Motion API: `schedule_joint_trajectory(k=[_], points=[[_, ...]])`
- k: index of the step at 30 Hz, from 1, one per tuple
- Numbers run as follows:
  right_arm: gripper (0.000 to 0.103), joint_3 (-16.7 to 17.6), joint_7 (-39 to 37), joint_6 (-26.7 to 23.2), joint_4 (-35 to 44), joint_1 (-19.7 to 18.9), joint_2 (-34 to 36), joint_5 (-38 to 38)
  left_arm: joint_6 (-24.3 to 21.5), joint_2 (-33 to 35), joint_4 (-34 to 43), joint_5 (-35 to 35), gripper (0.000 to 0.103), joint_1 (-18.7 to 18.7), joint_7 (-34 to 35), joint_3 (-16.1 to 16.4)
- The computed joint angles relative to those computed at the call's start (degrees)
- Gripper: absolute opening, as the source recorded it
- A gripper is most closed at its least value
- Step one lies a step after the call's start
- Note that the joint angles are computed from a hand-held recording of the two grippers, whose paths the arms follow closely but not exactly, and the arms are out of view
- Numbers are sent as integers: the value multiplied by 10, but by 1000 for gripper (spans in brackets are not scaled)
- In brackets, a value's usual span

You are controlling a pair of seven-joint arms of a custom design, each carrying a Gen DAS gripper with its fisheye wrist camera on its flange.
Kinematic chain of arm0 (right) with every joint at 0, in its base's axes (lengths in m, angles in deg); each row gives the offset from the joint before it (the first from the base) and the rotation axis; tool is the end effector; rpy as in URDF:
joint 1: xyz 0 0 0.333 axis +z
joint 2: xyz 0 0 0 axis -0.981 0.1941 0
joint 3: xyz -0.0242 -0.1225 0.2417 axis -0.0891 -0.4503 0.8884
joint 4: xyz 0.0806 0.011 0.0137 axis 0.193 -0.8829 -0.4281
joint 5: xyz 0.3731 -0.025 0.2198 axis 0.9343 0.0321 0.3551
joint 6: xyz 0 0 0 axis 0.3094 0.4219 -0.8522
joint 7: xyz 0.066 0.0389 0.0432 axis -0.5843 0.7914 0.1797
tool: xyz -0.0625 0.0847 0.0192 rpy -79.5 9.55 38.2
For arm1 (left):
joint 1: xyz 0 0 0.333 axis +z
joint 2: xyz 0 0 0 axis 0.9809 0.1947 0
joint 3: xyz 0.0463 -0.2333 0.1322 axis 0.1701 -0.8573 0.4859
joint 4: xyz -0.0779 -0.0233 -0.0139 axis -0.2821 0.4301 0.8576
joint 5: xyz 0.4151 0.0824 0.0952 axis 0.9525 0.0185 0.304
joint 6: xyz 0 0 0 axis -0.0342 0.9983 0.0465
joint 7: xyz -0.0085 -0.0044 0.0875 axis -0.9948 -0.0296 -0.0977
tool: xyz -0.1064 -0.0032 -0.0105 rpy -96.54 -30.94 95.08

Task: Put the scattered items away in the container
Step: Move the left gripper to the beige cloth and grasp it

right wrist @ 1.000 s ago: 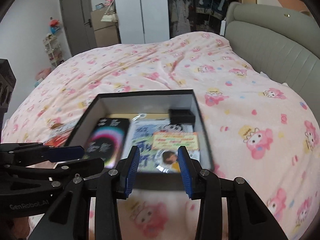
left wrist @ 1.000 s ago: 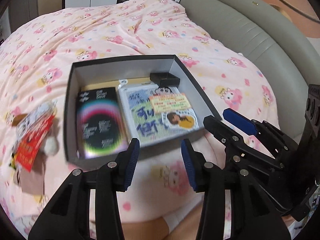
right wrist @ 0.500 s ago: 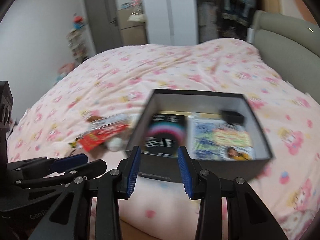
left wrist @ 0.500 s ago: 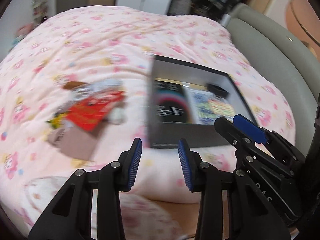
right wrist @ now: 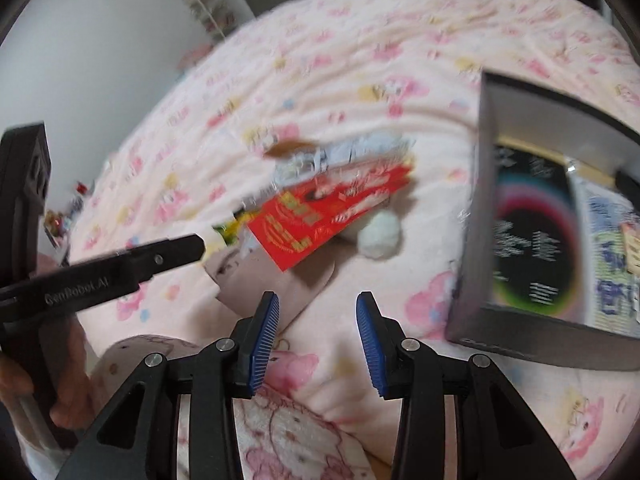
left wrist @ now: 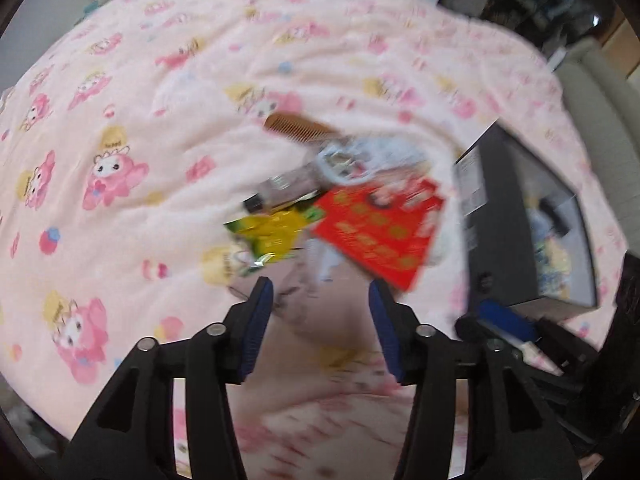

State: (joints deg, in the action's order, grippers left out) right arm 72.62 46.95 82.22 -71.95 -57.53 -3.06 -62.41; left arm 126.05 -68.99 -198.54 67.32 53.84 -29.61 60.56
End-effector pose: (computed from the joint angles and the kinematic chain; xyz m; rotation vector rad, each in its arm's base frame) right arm 0.4298 0.1941 0.4166 -2.0168 1.6530 -0.0219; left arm 0.4215 -0.3982 0.4167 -2.3124 1.9132 -0.5481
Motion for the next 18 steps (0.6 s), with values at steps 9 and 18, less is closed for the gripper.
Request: schedule_joint_trajectory(k=[9, 18], points=[[45, 4, 10, -47, 93, -2, 134, 0, 17, 64, 1, -233, 58, 30, 208, 38], [12, -7, -94, -37, 100, 5, 161, 133, 22, 71, 2, -271, 38, 39, 274, 18]])
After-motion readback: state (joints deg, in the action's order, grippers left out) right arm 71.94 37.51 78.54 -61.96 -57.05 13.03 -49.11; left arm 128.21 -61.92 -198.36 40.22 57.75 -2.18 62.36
